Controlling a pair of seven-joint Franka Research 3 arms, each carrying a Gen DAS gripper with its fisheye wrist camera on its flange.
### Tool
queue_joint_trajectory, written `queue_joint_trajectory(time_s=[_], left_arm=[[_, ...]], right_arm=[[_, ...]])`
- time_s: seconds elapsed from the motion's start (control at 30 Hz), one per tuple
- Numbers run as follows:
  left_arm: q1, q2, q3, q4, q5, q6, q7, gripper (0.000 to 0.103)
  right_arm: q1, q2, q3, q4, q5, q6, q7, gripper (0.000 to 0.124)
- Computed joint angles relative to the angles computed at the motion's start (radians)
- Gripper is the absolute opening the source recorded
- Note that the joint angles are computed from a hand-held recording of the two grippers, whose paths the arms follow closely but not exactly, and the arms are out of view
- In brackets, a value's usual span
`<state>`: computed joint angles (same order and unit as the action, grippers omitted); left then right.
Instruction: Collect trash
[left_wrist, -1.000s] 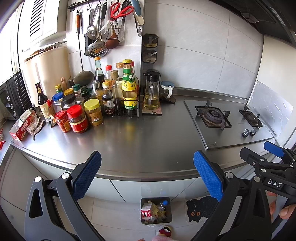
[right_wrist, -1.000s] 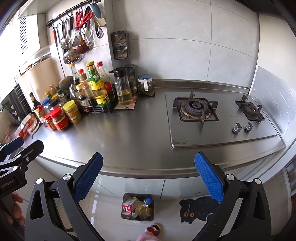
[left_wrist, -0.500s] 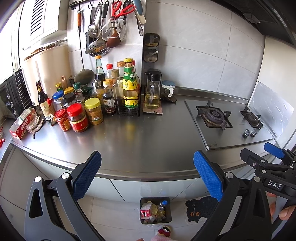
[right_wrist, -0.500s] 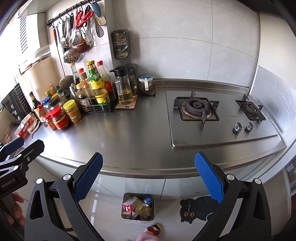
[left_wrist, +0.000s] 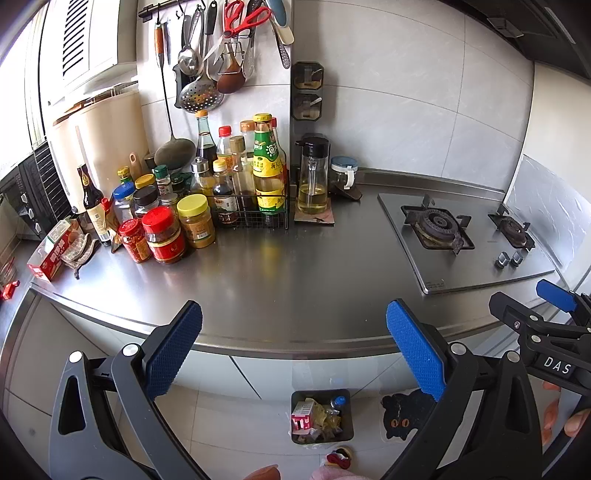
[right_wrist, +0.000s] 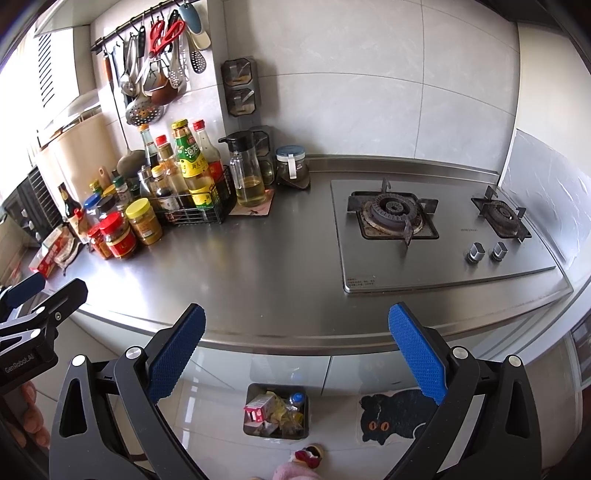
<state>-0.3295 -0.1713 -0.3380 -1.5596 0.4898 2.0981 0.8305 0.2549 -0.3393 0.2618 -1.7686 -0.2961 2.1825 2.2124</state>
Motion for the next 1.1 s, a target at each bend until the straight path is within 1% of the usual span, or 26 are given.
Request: queue_joint_trajectory(time_s=[0.17,0.3,0.4,0.53,0.6,0.8,0.9,1.0,1.1], left_arm=[[0.000,0.000,0.015,-0.001,-0.062,0.006,0.004,0.095],[0.004,0.008,0.000,0.009,-0.011,-0.011,-0.009,0.095],[0.003,0.005,0.005,0.004,-0.021,-0.002,-0.023,0.095],[0.002,0.014,0.005,0.016,-0.027,-0.024,-0.036,0.095],[0.002,0.018,0.001,0.021,-0.009,-0.035,-0.047,0.095],[-0.002,0.013,-0.001,0.016,0.011,-0.027,-0.052,0.095],[-0.004,0.016,0.003,0.021,0.001,-0.022,-0.045,0.095],[-0.008,0.037,-0.012,0.053,0.038,-0.072,-0.048,0.095],[-0.018,0.043,-0.014,0.060,0.069,-0.076,-0.033,0.095]], right_arm=[[0.004,0.003,-0.001,0.002,0.006,-0.003,-0.002,0.100],[0.004,0.004,-0.003,0.002,0.007,0.001,-0.002,0.100],[0.004,0.004,-0.005,0.000,0.011,0.001,-0.003,0.100],[0.005,0.004,-0.007,-0.002,0.015,-0.001,-0.009,0.100],[0.005,0.004,-0.007,-0.003,0.016,-0.001,-0.009,0.100],[0.003,0.001,-0.009,-0.009,0.020,0.002,-0.012,0.100],[0.003,-0.001,-0.010,-0.011,0.021,0.004,-0.019,0.100],[0.002,-0.001,-0.009,-0.011,0.023,0.003,-0.020,0.100],[0.002,0.001,-0.009,-0.008,0.025,0.001,-0.022,0.100]])
